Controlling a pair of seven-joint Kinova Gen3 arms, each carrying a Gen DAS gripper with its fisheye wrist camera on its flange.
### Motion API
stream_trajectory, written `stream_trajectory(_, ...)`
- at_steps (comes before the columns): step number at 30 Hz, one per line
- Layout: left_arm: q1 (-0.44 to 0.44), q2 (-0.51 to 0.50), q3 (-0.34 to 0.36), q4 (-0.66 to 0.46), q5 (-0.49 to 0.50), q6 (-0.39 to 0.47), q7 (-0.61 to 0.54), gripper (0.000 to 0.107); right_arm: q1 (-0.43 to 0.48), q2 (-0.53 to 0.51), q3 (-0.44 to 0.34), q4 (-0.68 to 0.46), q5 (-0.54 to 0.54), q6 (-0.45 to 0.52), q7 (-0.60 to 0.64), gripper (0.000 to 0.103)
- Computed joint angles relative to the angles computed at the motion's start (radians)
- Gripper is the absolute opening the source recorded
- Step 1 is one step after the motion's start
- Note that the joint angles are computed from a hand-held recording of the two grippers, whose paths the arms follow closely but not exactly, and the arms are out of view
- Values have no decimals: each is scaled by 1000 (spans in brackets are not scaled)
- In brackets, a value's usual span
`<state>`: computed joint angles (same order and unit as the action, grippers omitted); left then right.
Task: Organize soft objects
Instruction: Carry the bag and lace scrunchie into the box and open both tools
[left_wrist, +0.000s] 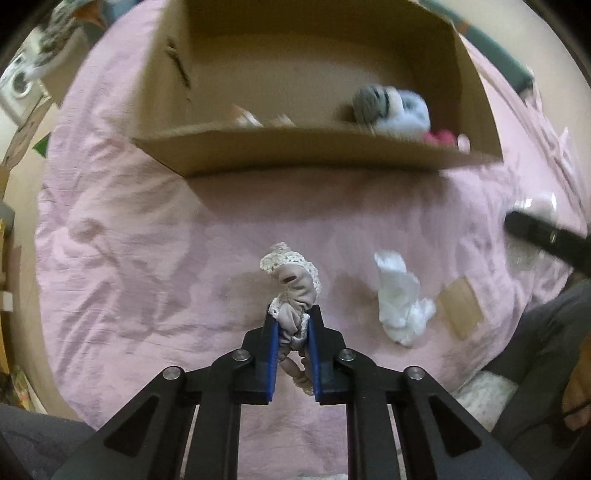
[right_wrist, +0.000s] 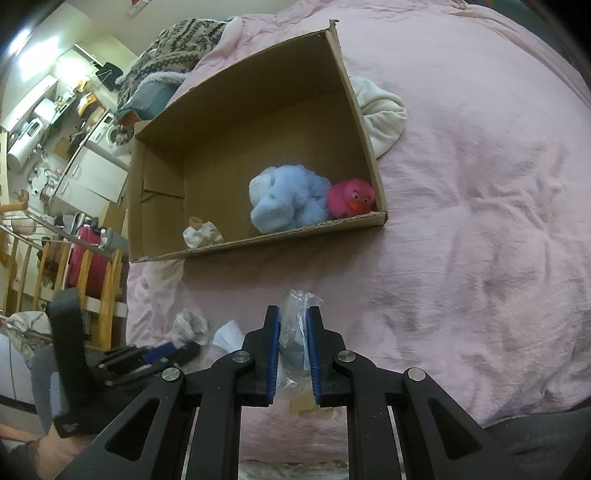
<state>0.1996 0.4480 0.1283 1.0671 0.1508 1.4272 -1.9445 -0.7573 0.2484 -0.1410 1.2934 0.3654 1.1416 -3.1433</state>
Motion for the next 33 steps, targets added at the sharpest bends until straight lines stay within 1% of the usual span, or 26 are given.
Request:
stream_trajectory(4,-27,-52,-6,39,39,-76,21,13,-11,-10,0,10,26,-17,-15,16)
stream_trajectory(5,-33,-57,-4,32,45,-95,22,13,-14,-15,0,14,37,-25,-21,16)
stream_trajectory(8,-42,-106,-2,76,58,-189,11,13,-26,-26,-2,22,81,-44,-37,16)
stream_trajectory(10,-37,-130,-4,91,49,-241,10,13,-31,-29,-4,19,108,-48,-41,16)
stream_trajectory(11,-47,-138,-3,95,59,-246,1,13,-29,-29,-5,15,111,-50,-35,16)
stream_trajectory(14,-60,-132,-3,58,78,-233,18,13,-14,-29,-5,13,107,-66,-12,16)
stream_trajectory(18,-67,-68,0,-69,80,-199,32,13,2,-38,1,13,125,-98,15,16)
stream_trajectory(23,-52,-7,10,-183,77,-206,36,13,19,-50,15,32,190,-163,16,16)
stream_trajectory(27,-36,49,15,-250,76,-208,39,13,43,-37,23,30,208,-203,46,16)
stream_trajectory(30,-73,113,50,-302,140,-165,44,13,64,-27,33,32,192,-232,73,16)
stream_trajectory(31,-76,125,47,-306,147,-160,49,13,69,-22,37,28,185,-231,75,16)
stream_trajectory(32,-60,131,26,-304,138,-165,63,13,69,-18,42,28,183,-230,69,16)
stream_trajectory(33,-54,136,21,-301,126,-168,78,13,72,-16,47,32,179,-232,58,16)
